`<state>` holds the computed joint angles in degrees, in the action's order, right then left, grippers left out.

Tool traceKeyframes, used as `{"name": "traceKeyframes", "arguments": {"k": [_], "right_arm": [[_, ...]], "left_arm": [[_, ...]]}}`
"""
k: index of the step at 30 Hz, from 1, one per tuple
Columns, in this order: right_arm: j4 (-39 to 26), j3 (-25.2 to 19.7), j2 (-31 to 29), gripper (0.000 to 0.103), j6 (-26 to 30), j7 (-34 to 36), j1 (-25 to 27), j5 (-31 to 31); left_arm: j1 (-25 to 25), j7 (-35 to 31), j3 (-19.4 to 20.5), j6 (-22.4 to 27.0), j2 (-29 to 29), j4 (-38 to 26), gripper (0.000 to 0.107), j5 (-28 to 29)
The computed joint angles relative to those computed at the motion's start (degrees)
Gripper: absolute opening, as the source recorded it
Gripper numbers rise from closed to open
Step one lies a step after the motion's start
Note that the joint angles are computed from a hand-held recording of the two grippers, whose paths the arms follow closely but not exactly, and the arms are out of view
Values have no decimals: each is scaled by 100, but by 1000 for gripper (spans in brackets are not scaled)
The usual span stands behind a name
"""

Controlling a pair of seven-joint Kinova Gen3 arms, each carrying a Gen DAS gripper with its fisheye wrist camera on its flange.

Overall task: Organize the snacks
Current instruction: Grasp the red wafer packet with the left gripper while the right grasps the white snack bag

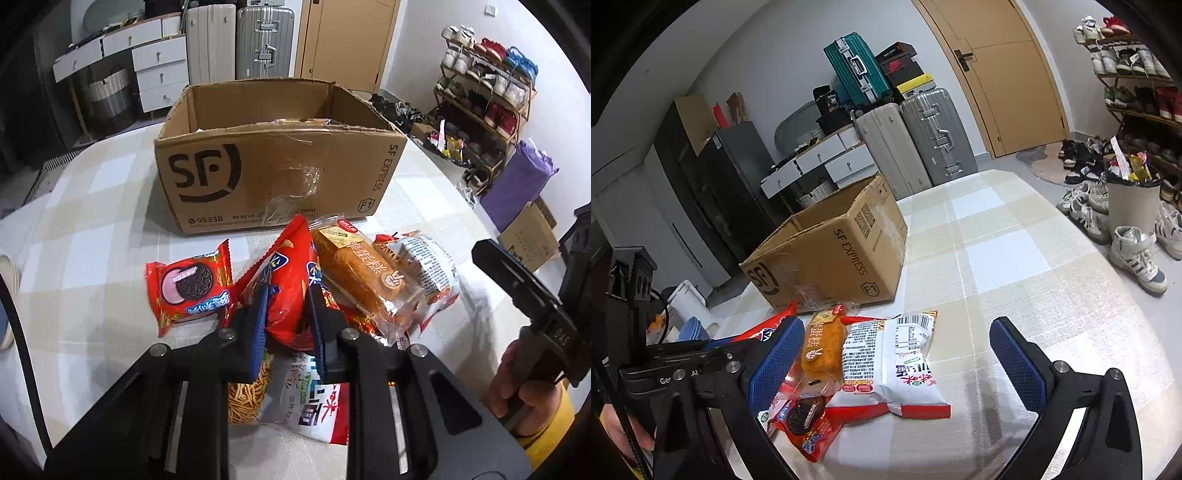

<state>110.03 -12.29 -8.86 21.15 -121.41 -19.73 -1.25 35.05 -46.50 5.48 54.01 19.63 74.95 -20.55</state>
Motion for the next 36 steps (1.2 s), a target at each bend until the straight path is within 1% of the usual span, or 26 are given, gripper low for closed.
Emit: {"name": "traceKeyframes", "arguments": {"k": [3,5,7,9,10,12,14,15,17,21,24,25,26,27,29,30,31,32,33,34,36], "right_arm": [[7,165,15,102,23,180,-102,-243],[43,306,21,102,7,348,-172,-513],[64,418,34,102,7,512,-223,-767],[80,461,32,102,0,625,-239,-891],[92,418,23,102,-16,590,-208,-861],[46,183,37,102,36,410,-50,-602],[21,98,28,102,56,371,-39,-451],[11,68,20,102,62,360,-46,-393],[8,29,8,102,63,313,-44,-305],[54,142,-14,102,41,343,-97,-431],[42,205,1,102,56,430,-135,-531],[24,211,9,102,77,466,-146,-545],[4,203,21,102,88,483,-146,-543],[17,214,13,102,79,524,-159,-562],[15,205,9,102,80,545,-157,-572],[10,202,11,102,86,544,-155,-583],[3,202,15,102,92,545,-155,-595],[-1,209,19,102,100,554,-158,-614],[0,223,17,102,99,576,-166,-640],[0,220,16,102,96,580,-166,-649],[-2,226,15,102,106,601,-166,-666]], "left_arm": [[-55,101,3,-201,-213,296,18,133],[-255,84,86,-416,-398,529,17,389],[-295,156,103,-513,-521,663,15,402],[-331,170,154,-562,-631,741,13,410],[-355,140,187,-581,-674,763,12,427],[-393,71,244,-594,-713,763,11,458],[-366,113,253,-516,-723,724,11,386],[-344,58,227,-482,-721,710,11,415],[-469,-28,312,-536,-754,759,11,558],[-544,-200,369,-592,-769,782,11,758],[-490,-171,386,-449,-735,710,11,642],[-381,-120,335,-345,-684,652,12,498],[-264,-23,246,-333,-671,657,12,374],[-253,30,233,-402,-678,707,12,343],[-374,17,308,-452,-641,707,17,500],[-411,-88,340,-337,-570,614,24,591],[-387,-123,338,-222,-498,525,32,589],[-299,-102,286,-111,-432,449,37,533],[-312,-175,329,-37,-378,387,42,549],[-340,-332,382,48,-310,302,43,602],[-214,-415,316,188,-215,163,44,510]]}}
